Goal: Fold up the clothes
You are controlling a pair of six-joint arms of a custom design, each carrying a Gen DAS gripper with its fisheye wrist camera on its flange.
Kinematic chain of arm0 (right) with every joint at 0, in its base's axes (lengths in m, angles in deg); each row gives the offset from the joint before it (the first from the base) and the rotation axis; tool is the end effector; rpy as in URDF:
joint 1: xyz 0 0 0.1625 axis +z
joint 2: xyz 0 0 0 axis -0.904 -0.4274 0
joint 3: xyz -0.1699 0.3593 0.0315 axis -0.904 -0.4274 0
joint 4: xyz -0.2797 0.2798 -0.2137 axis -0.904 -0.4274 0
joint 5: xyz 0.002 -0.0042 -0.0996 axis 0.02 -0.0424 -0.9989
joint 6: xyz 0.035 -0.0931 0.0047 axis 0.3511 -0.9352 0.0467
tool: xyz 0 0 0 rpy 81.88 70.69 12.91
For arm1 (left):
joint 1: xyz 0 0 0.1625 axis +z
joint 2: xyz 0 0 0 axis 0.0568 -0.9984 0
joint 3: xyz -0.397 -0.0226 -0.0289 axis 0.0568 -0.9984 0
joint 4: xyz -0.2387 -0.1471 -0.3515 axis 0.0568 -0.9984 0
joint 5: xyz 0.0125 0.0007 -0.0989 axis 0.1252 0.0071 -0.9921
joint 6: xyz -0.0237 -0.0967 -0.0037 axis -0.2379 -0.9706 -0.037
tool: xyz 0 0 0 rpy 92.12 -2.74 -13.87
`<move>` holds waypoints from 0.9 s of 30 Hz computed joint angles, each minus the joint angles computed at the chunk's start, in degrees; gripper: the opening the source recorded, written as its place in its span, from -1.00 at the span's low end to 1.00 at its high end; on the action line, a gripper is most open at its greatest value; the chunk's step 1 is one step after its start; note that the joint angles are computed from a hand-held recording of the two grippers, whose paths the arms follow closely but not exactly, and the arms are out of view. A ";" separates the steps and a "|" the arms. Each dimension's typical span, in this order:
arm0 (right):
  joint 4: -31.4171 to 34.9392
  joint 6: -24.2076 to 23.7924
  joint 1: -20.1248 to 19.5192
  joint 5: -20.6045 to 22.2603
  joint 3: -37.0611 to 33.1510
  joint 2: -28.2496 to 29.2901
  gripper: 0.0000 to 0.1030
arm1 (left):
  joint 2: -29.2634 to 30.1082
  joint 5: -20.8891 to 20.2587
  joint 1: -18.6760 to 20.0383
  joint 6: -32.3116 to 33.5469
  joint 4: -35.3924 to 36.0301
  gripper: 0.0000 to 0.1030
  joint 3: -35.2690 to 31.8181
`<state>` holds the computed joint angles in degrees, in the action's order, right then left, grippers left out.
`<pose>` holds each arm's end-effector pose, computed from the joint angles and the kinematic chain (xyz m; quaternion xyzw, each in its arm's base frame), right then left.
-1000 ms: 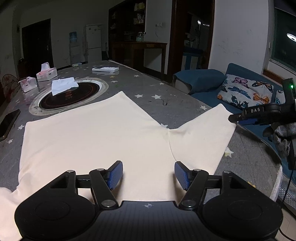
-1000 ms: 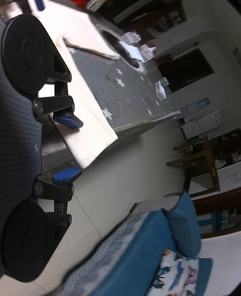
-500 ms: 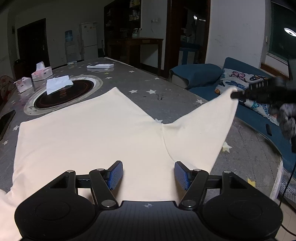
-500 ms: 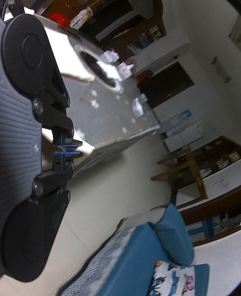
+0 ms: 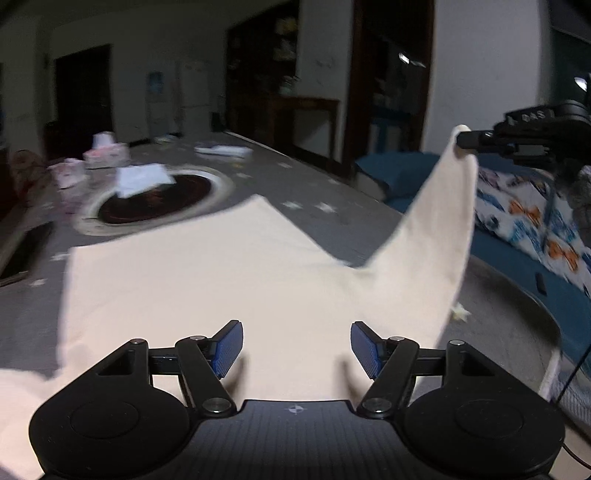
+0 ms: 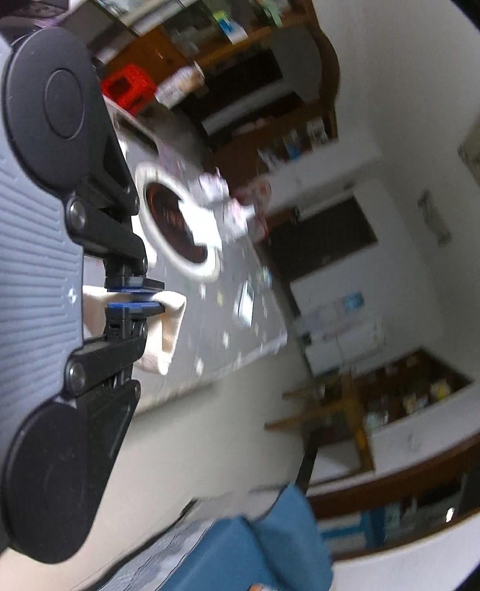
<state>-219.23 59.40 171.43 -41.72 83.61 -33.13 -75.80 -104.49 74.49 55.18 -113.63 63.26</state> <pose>0.2110 -0.4471 0.0603 -0.0061 -0.7721 0.5947 0.2240 0.0121 -0.5942 0.2125 0.5029 0.8271 -0.2283 0.1042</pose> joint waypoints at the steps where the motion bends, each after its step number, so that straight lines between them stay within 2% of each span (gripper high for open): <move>1: 1.54 -0.46 0.60 0.71 -0.92 0.18 -0.92 | -0.46 0.05 0.57 -0.37 -0.66 0.35 -0.30; 9: 16.84 -1.03 2.96 8.77 -10.68 5.35 -0.92 | -2.40 2.18 4.85 -3.87 -5.23 0.37 -3.23; 19: 39.23 1.22 2.28 15.12 -22.21 14.39 -0.90 | -2.98 3.30 7.56 -6.80 -5.09 0.37 -4.32; 20: 40.49 1.23 2.27 15.36 -22.80 14.97 -0.82 | -3.00 3.26 7.68 -6.84 -4.93 0.37 -4.37; 23: 41.95 1.36 1.92 17.15 -22.15 15.02 -0.77 | -3.10 2.94 7.70 -6.62 -4.70 0.37 -4.21; 27: 40.61 0.88 2.03 16.84 -17.86 11.88 -0.59 | -2.69 2.04 7.41 -6.21 -4.42 0.37 -4.32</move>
